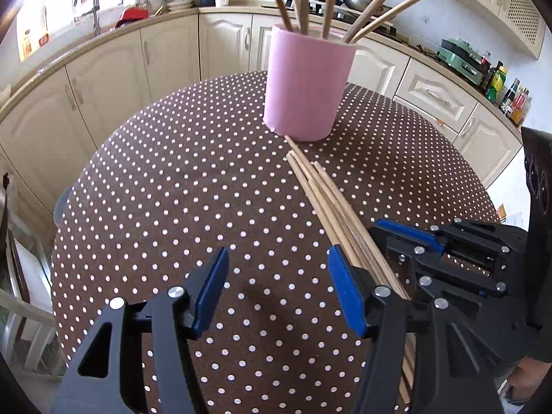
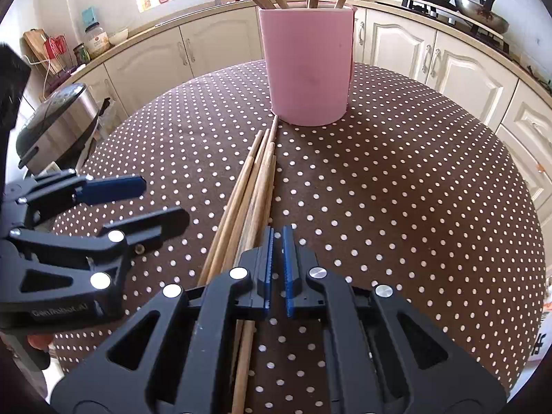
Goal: Organize utensils
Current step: 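Move both tools back down to the chopstick pile beside the cup, then close the right tool on one chopstick while the left tool grasps another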
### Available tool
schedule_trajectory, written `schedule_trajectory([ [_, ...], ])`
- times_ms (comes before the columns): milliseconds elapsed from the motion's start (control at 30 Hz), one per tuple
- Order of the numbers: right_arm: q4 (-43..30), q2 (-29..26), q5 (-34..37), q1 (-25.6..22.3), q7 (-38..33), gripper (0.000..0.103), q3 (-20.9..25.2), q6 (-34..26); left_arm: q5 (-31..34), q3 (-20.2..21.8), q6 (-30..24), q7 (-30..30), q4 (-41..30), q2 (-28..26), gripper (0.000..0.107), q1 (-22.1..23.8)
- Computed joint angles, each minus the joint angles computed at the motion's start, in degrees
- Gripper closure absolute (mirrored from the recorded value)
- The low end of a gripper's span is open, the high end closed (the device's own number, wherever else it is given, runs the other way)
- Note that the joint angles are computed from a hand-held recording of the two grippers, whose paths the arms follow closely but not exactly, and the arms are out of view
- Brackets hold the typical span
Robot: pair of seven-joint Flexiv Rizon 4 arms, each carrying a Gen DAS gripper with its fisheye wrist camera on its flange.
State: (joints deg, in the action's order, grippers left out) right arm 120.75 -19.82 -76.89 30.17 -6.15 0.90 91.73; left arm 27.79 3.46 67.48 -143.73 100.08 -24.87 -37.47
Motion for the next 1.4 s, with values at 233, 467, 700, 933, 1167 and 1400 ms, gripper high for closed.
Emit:
schedule_trajectory([
  [233, -1.07, -0.54, -1.51, -0.03, 1.66, 0.096, 0.35, 0.12, -0.52, -0.08, 0.95, 0.27, 1.03, 0.23, 0.047, 0.37],
  [467, -0.94, -0.01, -0.90, -0.93, 0.14, 0.096, 2.69, -0.95, -1.86, -0.48, 1.77, 1.55, 1.66, 0.04, 0.047, 0.44],
  [700, -0.60, -0.56, 4.51, 0.76, -2.12, 0.096, 1.30, 0.51, -0.72, 0.07, -1.71, 1.42, -1.15, -0.99, 0.047, -0.67],
  [933, -1.02, -1.24, 18.81, 1.65, -13.46, 0.096, 4.55, -2.57, -0.46, -0.10, -2.69, 2.27, -2.19, -1.54, 0.047, -0.09],
  [1167, -3.76, -3.70, 30.72, -0.15, -24.21, 0.095, 10.04, -4.74, -1.82, -0.57, -1.73, 3.74, -1.07, -1.13, 0.047, 1.04],
  [1400, -4.71, -2.72, 28.67, 8.71, -22.70, 0.096, 1.72, -9.09, -0.18, -0.14, -3.77, 3.28, -2.56, -1.63, 0.047, 0.21],
])
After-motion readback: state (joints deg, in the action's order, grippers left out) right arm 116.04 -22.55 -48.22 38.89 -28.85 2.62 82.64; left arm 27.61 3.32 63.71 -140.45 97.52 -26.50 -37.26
